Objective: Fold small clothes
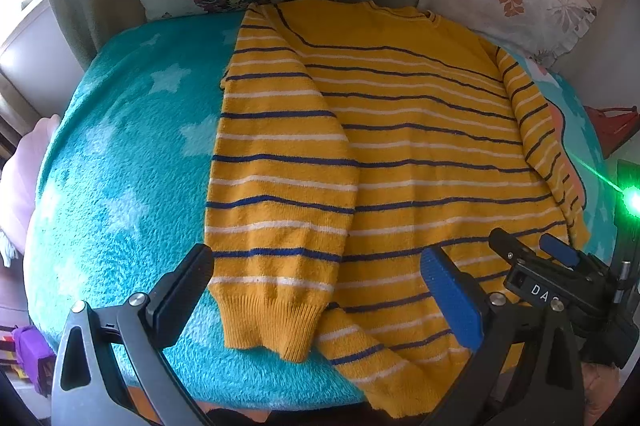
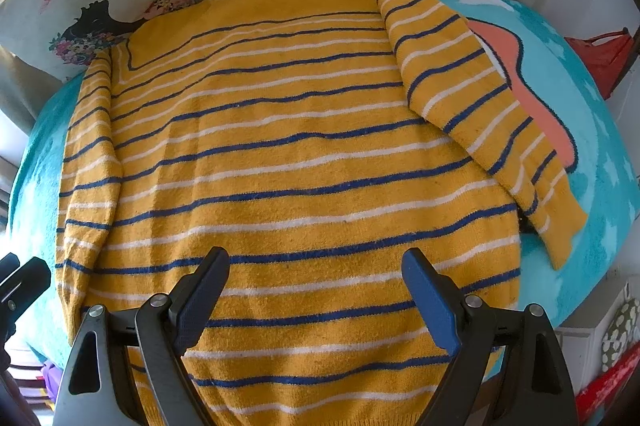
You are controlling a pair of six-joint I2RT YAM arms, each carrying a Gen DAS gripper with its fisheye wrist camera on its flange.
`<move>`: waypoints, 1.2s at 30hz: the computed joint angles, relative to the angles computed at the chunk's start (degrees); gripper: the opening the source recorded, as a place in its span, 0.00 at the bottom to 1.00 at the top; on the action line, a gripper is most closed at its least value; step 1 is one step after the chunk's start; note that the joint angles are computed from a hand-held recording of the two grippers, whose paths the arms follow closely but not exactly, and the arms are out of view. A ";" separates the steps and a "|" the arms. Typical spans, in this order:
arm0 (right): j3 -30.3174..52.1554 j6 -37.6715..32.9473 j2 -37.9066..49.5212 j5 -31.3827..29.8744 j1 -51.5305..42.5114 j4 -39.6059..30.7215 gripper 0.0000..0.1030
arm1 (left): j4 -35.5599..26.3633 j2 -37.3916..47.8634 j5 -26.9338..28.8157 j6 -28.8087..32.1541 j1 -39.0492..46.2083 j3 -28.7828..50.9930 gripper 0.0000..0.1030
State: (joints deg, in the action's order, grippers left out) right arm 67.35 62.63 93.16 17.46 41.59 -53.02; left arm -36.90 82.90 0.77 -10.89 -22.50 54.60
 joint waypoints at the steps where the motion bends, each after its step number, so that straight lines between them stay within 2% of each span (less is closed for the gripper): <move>1: 0.02 0.07 -0.01 0.08 0.11 -0.03 0.88 | -0.09 -0.09 -0.09 -0.22 -0.05 -0.02 1.00; 15: -0.51 -0.19 -0.71 0.12 0.15 0.19 0.88 | -0.58 -0.30 -0.06 -0.51 -0.16 0.15 1.00; 19: -0.50 -1.73 -1.15 -0.24 0.60 1.97 0.88 | 0.39 -1.60 0.50 -0.98 2.77 -0.84 1.00; 24: 1.32 -12.05 -1.07 -5.95 1.80 11.46 0.86 | 1.34 -3.46 -0.93 0.05 13.35 -2.21 1.00; 27: 7.50 -20.67 4.24 -11.70 3.75 15.56 0.83 | 1.44 -4.92 -1.34 1.78 20.35 -3.62 1.00; 32: 20.56 -30.62 15.93 -17.10 8.26 15.46 0.77 | 0.61 -7.49 -0.99 4.67 29.60 -5.91 1.00; 36: 31.72 -37.15 26.80 -14.44 12.30 11.03 0.76 | 0.63 -9.19 -1.09 7.41 33.82 -7.68 1.00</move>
